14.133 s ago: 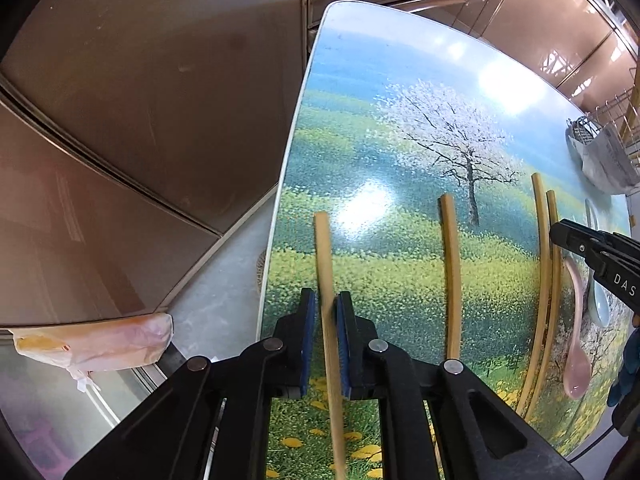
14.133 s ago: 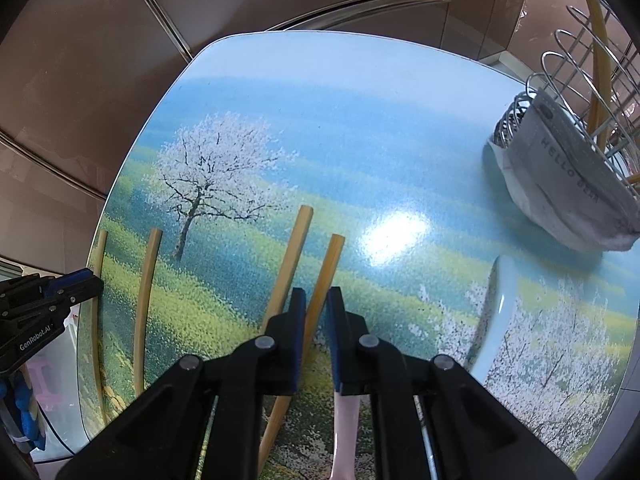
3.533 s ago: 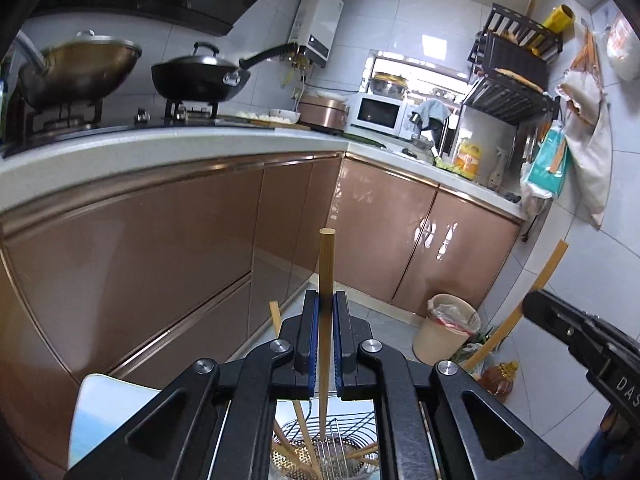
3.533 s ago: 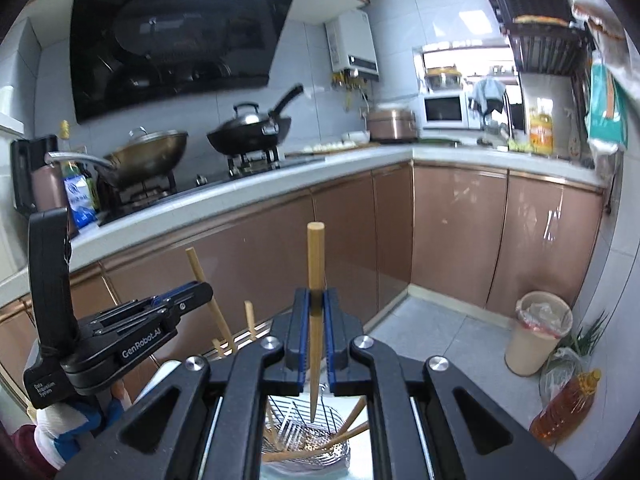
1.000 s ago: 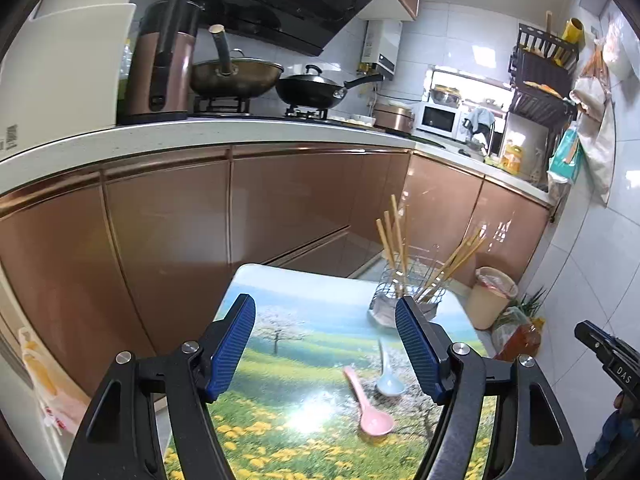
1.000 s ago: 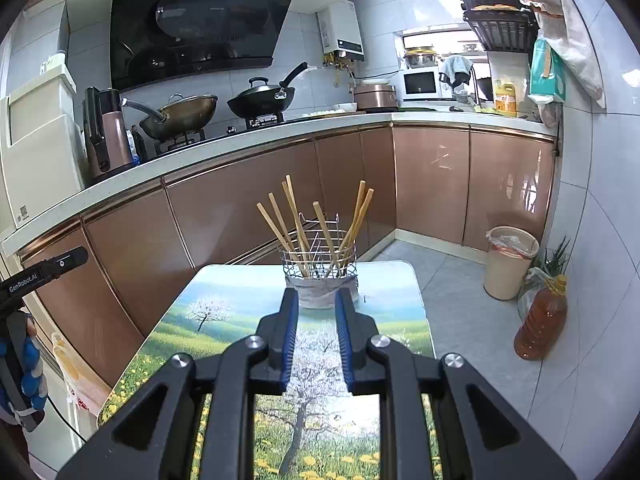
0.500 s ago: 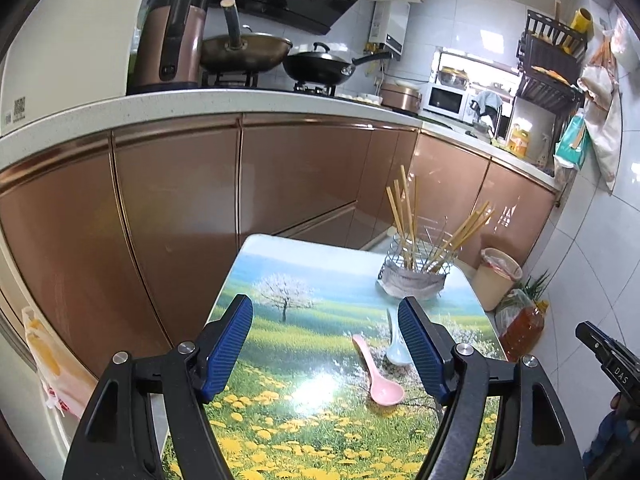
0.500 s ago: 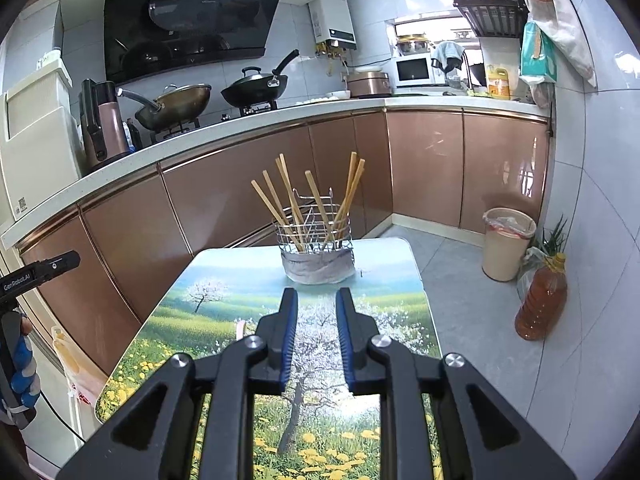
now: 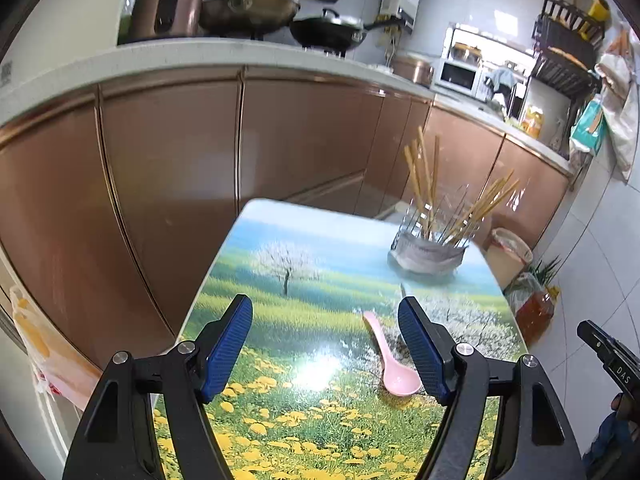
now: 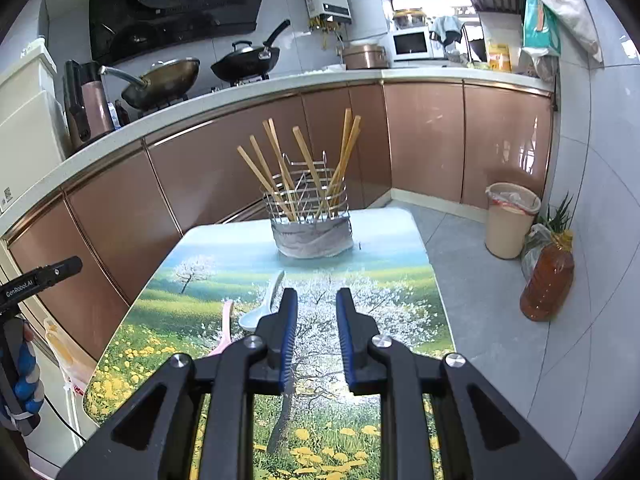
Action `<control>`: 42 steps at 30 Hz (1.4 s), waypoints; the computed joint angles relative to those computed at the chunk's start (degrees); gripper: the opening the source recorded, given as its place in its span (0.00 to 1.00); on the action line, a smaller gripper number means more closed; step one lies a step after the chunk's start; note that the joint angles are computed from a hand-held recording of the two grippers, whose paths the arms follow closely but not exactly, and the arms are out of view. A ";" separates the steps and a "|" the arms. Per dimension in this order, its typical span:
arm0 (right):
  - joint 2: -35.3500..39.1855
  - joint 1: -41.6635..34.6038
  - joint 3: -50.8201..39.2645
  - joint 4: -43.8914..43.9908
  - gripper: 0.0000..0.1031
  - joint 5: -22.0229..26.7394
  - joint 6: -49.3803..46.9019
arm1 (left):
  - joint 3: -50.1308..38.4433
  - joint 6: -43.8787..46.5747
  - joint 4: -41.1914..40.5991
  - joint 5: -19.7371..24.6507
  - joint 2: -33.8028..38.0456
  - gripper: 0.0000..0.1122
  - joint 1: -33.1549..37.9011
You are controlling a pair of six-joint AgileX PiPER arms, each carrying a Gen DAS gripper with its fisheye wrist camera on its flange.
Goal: Organize utensils
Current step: 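Move both open tools back over the pink and blue spoons on the table, then close the left tool on the pink spoon handle while the right tool grasps the blue spoon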
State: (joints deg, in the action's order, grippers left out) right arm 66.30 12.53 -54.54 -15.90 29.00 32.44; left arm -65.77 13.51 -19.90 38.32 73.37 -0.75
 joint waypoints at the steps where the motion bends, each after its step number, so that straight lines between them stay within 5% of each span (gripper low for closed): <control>1: 0.63 -0.44 0.09 0.88 0.18 -0.45 -0.82 | -0.08 -0.16 0.11 -0.15 0.93 0.66 -0.22; 12: 9.61 -5.24 -0.32 11.99 0.18 -4.34 -11.05 | -1.90 1.50 -2.55 1.05 10.52 0.66 -2.41; 28: 23.04 -8.20 -7.68 26.59 0.19 -4.49 -26.94 | -15.12 1.99 -9.94 12.76 29.04 0.58 -3.42; 42: 32.41 -7.35 -16.71 27.40 0.19 -1.33 -30.19 | -29.36 -5.99 -8.09 20.38 41.99 0.47 -5.59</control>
